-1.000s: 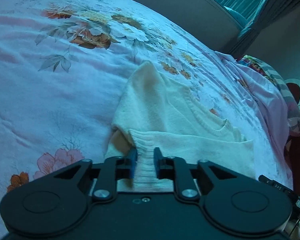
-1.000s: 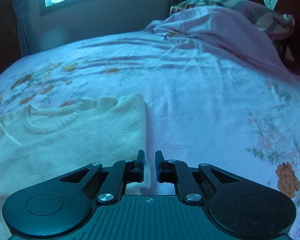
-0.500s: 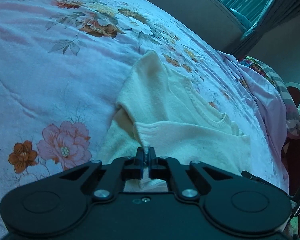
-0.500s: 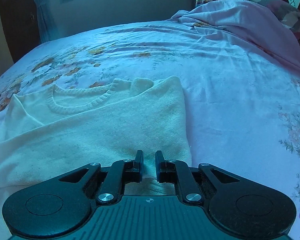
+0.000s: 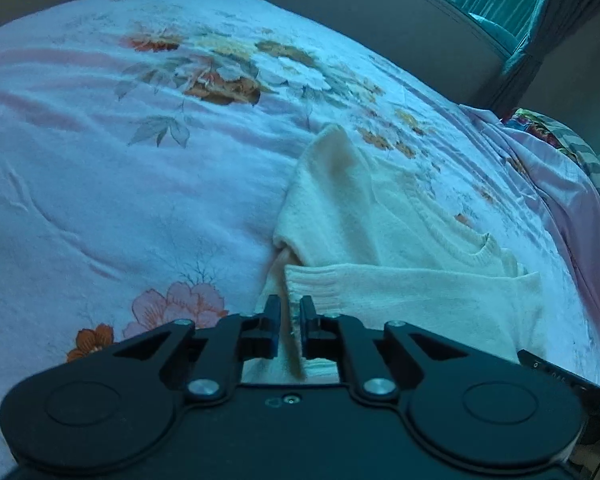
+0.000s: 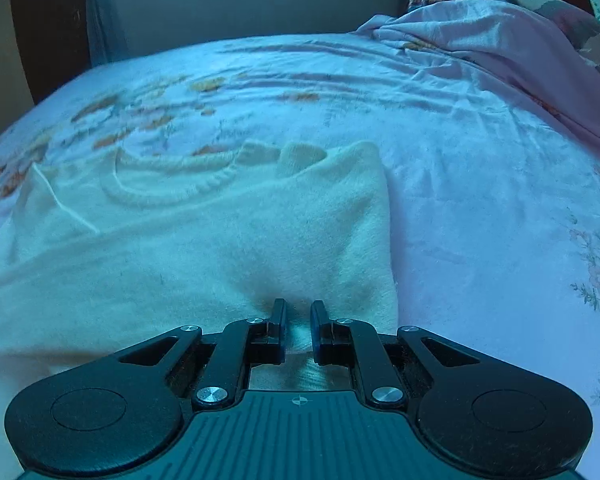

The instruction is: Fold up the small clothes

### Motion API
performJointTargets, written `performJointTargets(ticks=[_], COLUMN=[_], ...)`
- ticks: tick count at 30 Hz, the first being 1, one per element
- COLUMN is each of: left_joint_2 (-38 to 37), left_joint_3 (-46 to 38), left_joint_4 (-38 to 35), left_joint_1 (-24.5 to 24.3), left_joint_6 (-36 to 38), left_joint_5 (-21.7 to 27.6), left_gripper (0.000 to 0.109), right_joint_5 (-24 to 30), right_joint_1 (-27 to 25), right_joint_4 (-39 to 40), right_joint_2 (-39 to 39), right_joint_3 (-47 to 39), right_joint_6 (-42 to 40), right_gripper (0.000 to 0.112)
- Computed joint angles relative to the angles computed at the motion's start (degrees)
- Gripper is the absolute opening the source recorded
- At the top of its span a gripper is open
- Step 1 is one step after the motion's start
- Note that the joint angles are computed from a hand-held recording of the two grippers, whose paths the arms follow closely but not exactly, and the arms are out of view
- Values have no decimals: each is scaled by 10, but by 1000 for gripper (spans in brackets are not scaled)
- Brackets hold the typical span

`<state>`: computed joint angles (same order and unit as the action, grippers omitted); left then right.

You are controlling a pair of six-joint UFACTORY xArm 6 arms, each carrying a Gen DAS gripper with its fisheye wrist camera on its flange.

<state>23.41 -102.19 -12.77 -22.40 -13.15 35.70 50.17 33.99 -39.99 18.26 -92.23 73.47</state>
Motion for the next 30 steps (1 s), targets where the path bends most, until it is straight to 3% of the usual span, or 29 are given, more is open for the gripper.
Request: performJointTargets(ticks=[2, 3, 4, 6, 9, 11, 14, 16, 23, 26, 30], left_joint_2=[-19, -21, -17, 10, 44, 31, -6, -31, -113, -139, -172], left_joint_3=[17, 19, 12, -26, -52, -33, 5, 48, 153, 188, 226], left_joint_4=[-8, -9, -13, -21, 30, 34, 29, 35, 40, 54, 83], left_joint_1=[-8, -14, -20, -30, -38, -39, -42, -46, -53, -59, -69], left_joint_6=[32, 49, 68, 92, 60, 65, 74, 79, 80, 71, 52], left_joint_5=[-21, -28, -26, 6, 39, 33, 34, 23, 13, 6, 3], left_gripper=[6, 9, 18, 21, 17, 17, 21, 21, 21, 21, 23], right_joint_5=[-1, -27, -36, -33, -14, -10, -23, -34, -6, 13, 41], right_joint_1=[2, 2, 5, 12, 17, 21, 43, 53, 106, 126, 161], right_joint_4=[-10, -26, -41, -27, 13, 18, -41, -2, -29, 20, 3], right_joint_2=[-10, -22, -24, -10, 12, 0, -41, -46, -97, -96, -113], right_joint_3=[5, 20, 20, 0, -16, -12, 28, 41, 97, 103, 118], right_joint_6=[23, 46, 54, 30, -18, 2, 63, 28, 102, 54, 93], right_gripper=[10, 10, 10, 11, 10, 11, 11, 19, 23, 24, 25])
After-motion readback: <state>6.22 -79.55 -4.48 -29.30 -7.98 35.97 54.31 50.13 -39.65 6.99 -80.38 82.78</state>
